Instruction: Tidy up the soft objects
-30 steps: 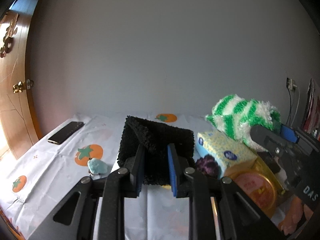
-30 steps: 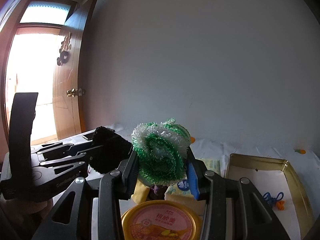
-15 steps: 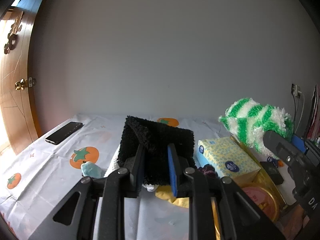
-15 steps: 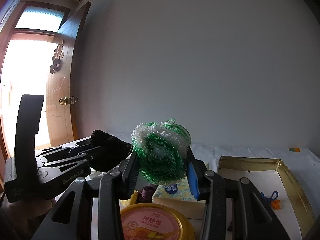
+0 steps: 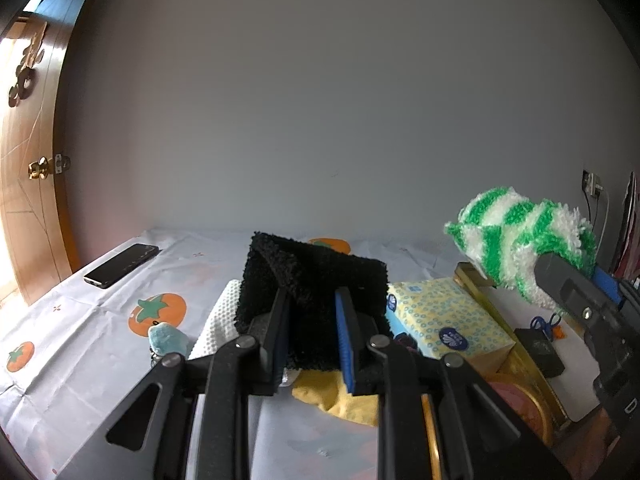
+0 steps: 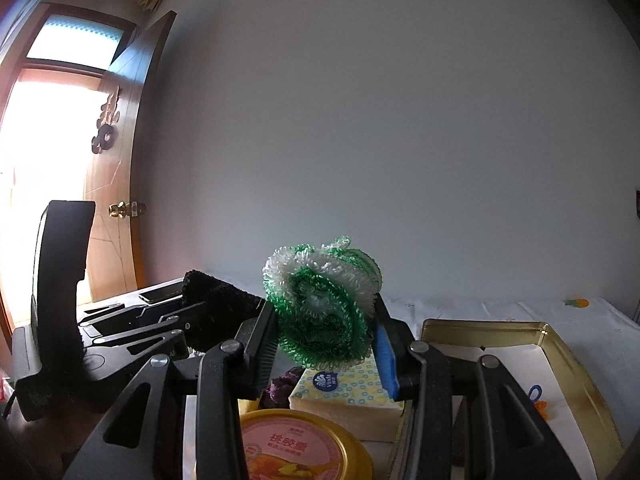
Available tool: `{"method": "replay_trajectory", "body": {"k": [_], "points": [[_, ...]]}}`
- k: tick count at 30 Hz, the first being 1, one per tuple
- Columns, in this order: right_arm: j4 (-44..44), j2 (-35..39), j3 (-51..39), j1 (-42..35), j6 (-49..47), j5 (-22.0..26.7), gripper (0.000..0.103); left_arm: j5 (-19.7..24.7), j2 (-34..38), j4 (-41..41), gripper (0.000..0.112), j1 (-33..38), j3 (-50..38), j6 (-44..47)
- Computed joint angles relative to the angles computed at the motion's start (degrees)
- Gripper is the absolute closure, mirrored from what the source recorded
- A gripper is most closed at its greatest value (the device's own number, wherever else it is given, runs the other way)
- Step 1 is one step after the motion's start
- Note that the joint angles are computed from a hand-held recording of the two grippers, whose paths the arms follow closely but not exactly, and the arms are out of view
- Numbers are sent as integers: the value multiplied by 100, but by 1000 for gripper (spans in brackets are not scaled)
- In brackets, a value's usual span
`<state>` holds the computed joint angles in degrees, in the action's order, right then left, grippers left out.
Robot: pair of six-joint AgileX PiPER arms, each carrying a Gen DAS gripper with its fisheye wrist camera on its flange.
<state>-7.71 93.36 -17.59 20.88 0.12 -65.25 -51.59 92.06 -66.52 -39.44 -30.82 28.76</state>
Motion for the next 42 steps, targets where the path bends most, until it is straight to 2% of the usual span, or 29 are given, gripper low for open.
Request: {"method": "replay_trajectory", "body": {"k": [7, 17, 32, 42], "points": [[451, -25, -114, 278, -121, 97, 58, -122, 108, 15, 93, -47, -66, -59], [376, -11, -8, 91, 35, -141, 58, -139, 130, -11, 93, -150, -111, 10], [650, -20, -91, 174, -52, -36, 58, 204, 211, -51, 93, -49, -559, 492], [135, -76, -274, -445, 353, 354, 58, 616, 353, -329, 92, 30, -998, 1032]]}}
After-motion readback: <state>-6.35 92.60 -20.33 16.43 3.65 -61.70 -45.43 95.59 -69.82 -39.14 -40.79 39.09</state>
